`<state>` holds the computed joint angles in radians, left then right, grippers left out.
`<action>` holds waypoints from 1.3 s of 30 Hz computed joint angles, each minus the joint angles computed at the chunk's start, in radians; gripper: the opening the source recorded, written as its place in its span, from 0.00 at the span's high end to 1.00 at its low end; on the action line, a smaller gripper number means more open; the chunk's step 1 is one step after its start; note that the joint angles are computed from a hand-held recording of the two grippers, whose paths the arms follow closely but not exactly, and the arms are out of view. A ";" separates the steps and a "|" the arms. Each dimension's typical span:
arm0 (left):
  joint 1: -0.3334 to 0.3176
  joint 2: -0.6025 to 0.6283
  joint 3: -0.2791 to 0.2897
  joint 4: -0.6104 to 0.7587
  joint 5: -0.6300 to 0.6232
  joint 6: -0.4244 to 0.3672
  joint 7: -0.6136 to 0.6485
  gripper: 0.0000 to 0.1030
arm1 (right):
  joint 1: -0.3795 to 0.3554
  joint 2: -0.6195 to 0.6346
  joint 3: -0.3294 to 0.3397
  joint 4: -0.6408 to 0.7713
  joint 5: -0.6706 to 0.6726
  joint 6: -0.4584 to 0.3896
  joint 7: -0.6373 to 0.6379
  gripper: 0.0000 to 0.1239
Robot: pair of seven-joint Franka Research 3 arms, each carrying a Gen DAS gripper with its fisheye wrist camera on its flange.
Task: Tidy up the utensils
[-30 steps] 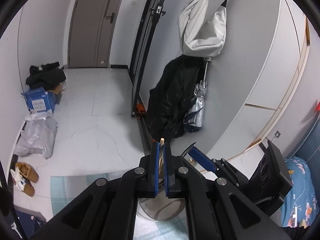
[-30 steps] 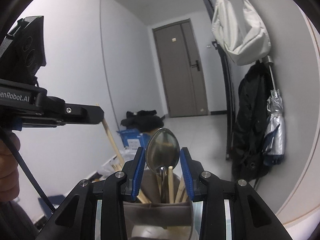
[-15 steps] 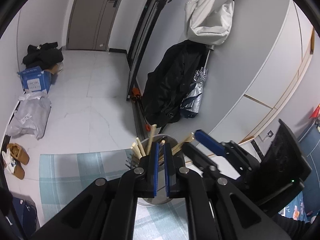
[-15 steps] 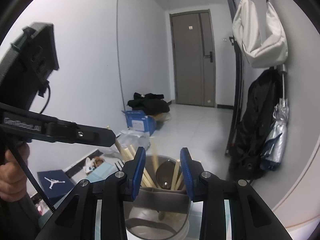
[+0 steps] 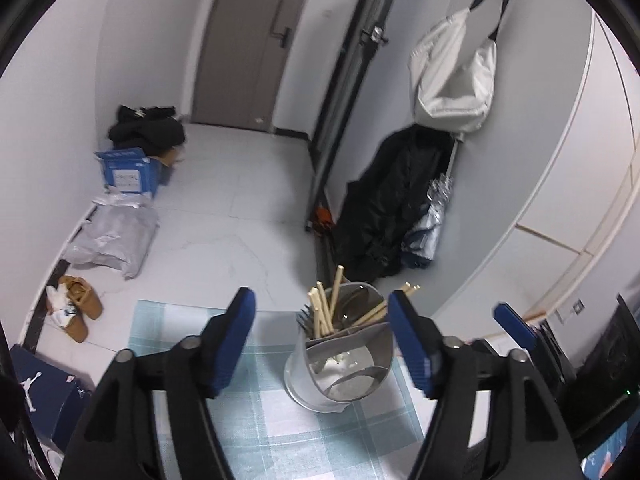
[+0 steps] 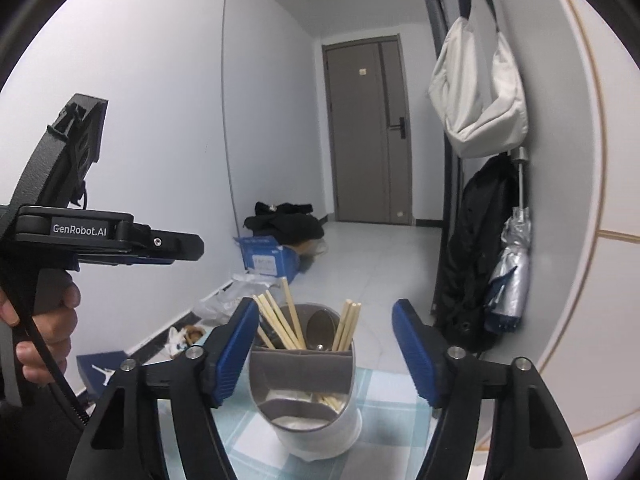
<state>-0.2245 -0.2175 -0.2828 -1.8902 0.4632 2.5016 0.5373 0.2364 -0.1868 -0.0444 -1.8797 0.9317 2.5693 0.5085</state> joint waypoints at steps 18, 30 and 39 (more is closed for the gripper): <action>0.041 -0.128 -0.114 -0.086 0.325 -0.127 -0.316 0.01 | 0.055 -0.172 -0.039 -0.159 0.059 0.053 -0.011 0.20; 0.031 -0.161 -0.121 -0.139 0.356 -0.121 -0.350 0.01 | 0.082 -0.222 -0.058 -0.216 0.052 0.067 -0.007 0.17; 0.021 -0.168 -0.120 -0.143 0.336 -0.136 -0.344 0.01 | 0.087 -0.232 -0.062 -0.226 0.047 0.073 -0.002 0.17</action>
